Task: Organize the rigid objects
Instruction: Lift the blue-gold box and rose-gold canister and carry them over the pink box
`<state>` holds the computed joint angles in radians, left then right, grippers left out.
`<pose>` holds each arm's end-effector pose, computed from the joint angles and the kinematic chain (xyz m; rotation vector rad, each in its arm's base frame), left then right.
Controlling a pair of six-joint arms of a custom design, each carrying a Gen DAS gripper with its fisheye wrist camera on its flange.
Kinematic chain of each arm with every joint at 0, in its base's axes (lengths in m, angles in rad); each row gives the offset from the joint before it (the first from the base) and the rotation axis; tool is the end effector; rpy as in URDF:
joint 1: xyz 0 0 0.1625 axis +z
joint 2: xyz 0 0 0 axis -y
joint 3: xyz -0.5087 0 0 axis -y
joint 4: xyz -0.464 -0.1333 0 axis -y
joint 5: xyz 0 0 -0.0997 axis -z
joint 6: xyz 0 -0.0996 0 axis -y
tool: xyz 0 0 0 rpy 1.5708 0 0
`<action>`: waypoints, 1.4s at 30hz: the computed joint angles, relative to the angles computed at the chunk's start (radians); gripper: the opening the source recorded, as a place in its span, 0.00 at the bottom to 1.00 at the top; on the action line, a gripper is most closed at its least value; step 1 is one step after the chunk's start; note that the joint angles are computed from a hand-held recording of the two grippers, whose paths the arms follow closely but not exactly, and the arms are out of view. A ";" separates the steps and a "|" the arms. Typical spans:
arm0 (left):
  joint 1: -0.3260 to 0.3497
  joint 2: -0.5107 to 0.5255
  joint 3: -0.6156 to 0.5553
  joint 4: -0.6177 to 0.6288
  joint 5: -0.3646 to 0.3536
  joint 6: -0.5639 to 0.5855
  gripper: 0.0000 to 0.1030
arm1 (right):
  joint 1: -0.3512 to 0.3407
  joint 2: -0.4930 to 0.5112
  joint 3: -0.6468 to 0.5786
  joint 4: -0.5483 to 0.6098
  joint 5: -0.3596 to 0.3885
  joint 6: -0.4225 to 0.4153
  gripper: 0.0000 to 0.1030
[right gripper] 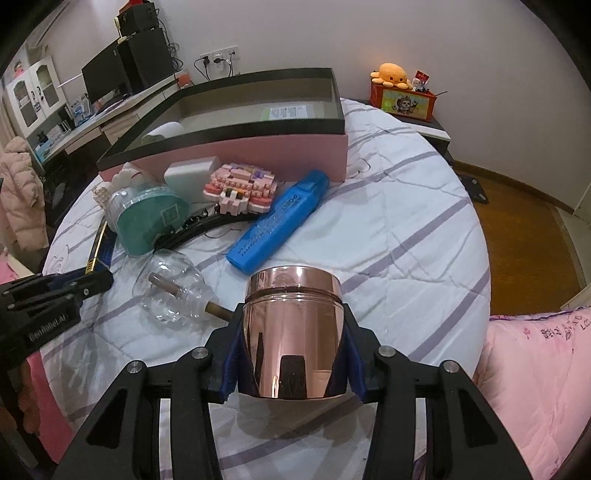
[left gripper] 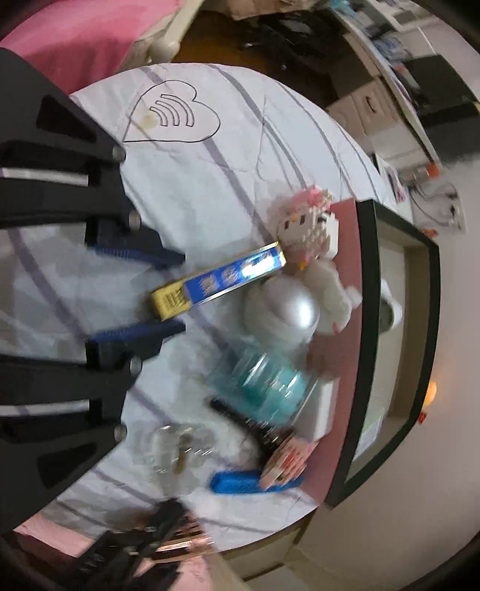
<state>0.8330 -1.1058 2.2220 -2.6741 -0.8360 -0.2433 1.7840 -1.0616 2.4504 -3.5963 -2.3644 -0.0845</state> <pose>-0.2089 -0.5272 0.1251 0.6063 2.3772 -0.4309 0.1569 -0.4302 0.1534 0.0267 -2.2929 0.8083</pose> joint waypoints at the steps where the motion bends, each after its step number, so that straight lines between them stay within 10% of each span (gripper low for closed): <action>1: -0.003 0.016 -0.011 0.005 0.026 -0.005 0.63 | -0.003 0.000 0.000 0.000 0.002 0.002 0.46; 3: -0.009 0.050 -0.030 0.008 0.078 -0.016 0.87 | 0.000 -0.001 0.000 0.003 0.002 0.007 0.46; 6: -0.002 0.079 -0.040 -0.021 0.099 -0.009 0.86 | -0.004 -0.001 -0.007 0.009 0.002 0.002 0.46; 9: -0.005 0.071 -0.028 -0.077 0.075 0.045 0.32 | -0.007 -0.001 -0.012 0.020 0.003 -0.003 0.46; 11: -0.012 0.078 -0.036 -0.056 0.099 0.033 0.20 | -0.007 0.000 -0.014 0.021 0.003 -0.010 0.46; 26: -0.028 -0.009 0.014 -0.090 0.066 0.037 0.15 | 0.025 -0.020 0.000 -0.017 -0.003 -0.010 0.46; 42: -0.143 -0.134 0.096 -0.277 0.074 0.134 0.15 | 0.214 -0.024 0.001 -0.189 -0.134 -0.102 0.46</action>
<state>0.6903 -1.2395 2.3181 -2.9514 -0.7617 -0.1092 1.9982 -1.0856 2.4516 -3.7853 -2.4981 -0.1864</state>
